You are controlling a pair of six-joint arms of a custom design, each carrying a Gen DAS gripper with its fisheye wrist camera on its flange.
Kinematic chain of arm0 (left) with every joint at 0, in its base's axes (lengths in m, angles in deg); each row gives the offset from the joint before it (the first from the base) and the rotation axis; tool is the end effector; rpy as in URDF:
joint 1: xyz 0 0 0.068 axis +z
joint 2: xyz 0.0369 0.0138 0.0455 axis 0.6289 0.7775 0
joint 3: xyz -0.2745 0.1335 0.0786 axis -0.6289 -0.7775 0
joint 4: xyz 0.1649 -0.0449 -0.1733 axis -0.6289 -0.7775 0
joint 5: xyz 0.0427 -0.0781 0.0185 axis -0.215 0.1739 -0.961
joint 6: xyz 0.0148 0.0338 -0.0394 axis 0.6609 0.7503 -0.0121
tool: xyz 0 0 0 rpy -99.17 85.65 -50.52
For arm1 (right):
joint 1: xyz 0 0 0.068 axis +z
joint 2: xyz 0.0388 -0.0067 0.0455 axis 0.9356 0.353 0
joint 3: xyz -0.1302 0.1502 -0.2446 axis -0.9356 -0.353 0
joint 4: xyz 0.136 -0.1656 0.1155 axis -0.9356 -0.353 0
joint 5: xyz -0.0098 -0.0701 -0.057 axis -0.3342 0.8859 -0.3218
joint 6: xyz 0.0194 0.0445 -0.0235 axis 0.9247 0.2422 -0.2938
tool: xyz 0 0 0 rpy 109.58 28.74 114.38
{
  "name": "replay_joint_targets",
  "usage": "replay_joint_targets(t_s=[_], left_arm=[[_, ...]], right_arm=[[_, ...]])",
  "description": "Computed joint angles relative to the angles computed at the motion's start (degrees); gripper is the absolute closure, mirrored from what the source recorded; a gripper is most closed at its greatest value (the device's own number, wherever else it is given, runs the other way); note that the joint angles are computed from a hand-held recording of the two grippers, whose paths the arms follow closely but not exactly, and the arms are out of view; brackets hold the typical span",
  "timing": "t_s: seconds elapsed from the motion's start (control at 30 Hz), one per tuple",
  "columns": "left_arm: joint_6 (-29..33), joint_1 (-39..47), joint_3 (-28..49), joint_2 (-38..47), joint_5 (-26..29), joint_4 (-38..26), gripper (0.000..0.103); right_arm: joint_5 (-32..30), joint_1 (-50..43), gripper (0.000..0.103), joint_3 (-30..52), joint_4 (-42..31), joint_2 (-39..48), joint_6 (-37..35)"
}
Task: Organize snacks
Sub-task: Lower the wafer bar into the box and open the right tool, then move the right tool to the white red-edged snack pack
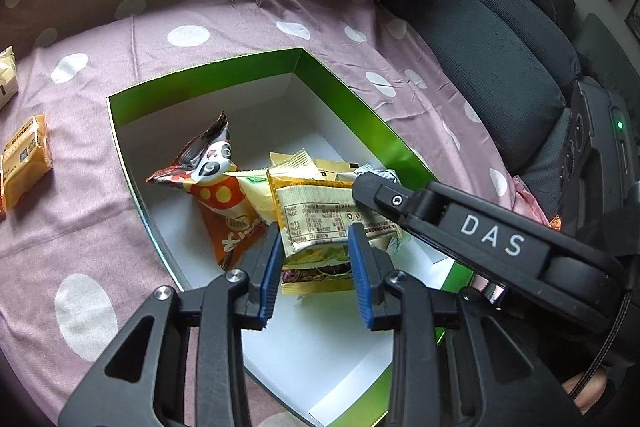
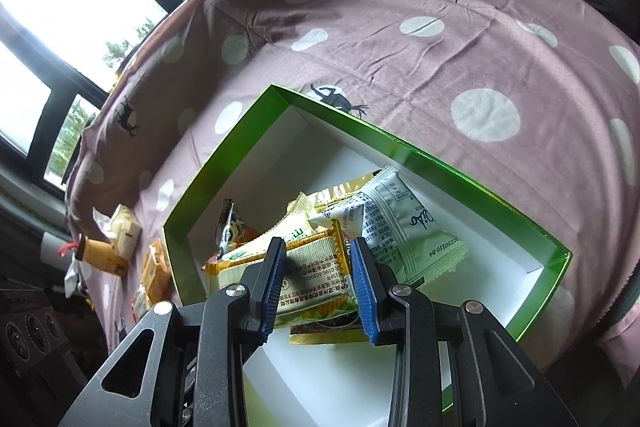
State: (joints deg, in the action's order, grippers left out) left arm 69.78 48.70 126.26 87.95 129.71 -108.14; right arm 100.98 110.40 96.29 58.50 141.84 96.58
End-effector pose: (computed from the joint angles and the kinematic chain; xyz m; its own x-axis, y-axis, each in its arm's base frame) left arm 0.3247 0.0314 0.2744 -0.6981 0.4512 -0.5559 0.6965 0.6080 -0.3812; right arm 0.2340 0.1810 0.2677 -0.4250 0.7863 -0.4483 0.6136 0.6144 0.4960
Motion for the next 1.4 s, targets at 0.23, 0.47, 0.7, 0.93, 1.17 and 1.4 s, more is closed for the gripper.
replay_joint_targets(t_s=[0.23, 0.47, 0.7, 0.93, 1.17, 1.4], left_arm=[[1.1, 0.8, 0.5, 0.5, 0.0, -1.4, 0.067], [3.5, 7.6, 5.2, 1.1, 2.5, -4.8, 0.039], [2.4, 17.8, 19.2, 8.8, 2.3, -9.8, 0.024], [-14.2, 26.4, 26.8, 16.9, 1.8, 3.6, 0.022], [-23.7, 30.3, 37.8, 25.0, 0.2, 6.1, 0.021], [-24.7, 30.2, 43.6, 29.7, -3.5, 5.7, 0.021]], right_arm=[[0.4, 0.0, 0.068, 1.2, -1.8, 0.8, 1.1], [6.0, 2.1, 0.051, 4.9, -7.3, 1.8, 3.0], [9.1, 3.7, 0.044, 9.4, -9.4, 4.2, 1.8], [11.9, 5.8, 0.031, 19.3, -17.1, 10.7, 0.4], [12.4, 7.5, 0.025, 31.5, -20.5, 19.4, -7.0], [11.1, 9.4, 0.024, 42.2, -20.4, 27.1, -16.9]])
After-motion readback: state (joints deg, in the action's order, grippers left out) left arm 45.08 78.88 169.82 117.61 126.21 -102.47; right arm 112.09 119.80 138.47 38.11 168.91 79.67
